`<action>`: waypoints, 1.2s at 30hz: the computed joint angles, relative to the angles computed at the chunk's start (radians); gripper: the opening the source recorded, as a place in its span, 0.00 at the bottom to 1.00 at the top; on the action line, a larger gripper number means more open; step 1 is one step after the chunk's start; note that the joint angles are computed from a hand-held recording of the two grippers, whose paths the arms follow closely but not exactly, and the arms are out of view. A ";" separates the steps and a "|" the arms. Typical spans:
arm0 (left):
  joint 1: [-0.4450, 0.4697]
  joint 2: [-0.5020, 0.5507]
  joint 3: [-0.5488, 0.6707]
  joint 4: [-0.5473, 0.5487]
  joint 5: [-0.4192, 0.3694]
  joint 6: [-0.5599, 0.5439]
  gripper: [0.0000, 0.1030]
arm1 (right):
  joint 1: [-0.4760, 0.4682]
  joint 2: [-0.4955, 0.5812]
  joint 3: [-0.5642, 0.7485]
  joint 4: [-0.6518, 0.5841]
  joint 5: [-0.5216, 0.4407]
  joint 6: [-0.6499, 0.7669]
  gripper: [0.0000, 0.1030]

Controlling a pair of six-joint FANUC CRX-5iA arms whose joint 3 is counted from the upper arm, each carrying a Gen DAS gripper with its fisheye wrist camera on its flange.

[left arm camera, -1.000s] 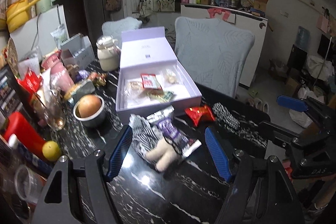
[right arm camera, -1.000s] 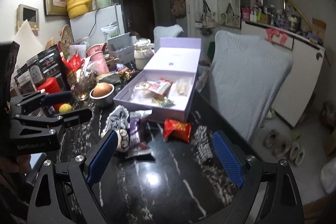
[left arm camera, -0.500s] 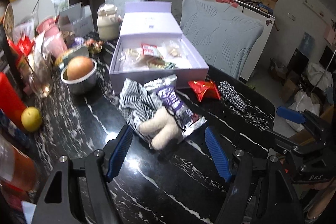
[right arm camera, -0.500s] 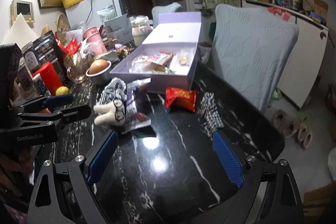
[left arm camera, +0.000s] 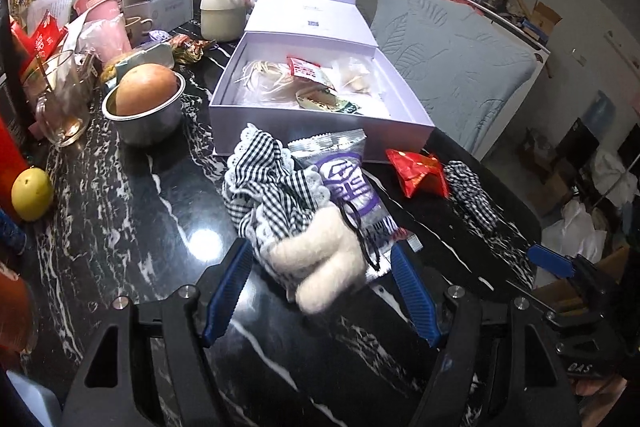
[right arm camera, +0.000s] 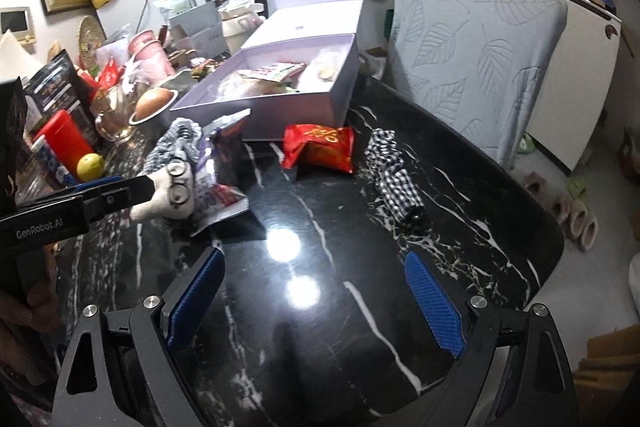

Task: Organize soft objects
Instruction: 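Grasp the gingham lace bundle with the left gripper while the right grasps the gingham scrunchie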

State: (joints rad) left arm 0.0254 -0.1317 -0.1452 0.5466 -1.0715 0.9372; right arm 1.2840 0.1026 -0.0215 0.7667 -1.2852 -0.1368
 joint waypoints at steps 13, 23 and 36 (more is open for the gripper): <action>-0.042 0.107 0.075 -0.074 0.038 0.060 0.69 | -0.034 0.000 -0.003 -0.032 -0.004 0.020 0.90; -0.063 0.163 0.110 -0.093 0.024 0.053 0.77 | -0.042 0.008 0.007 -0.053 -0.001 0.036 0.90; -0.062 0.147 0.054 -0.051 0.068 0.006 0.56 | -0.052 0.006 0.006 -0.043 -0.040 0.035 0.90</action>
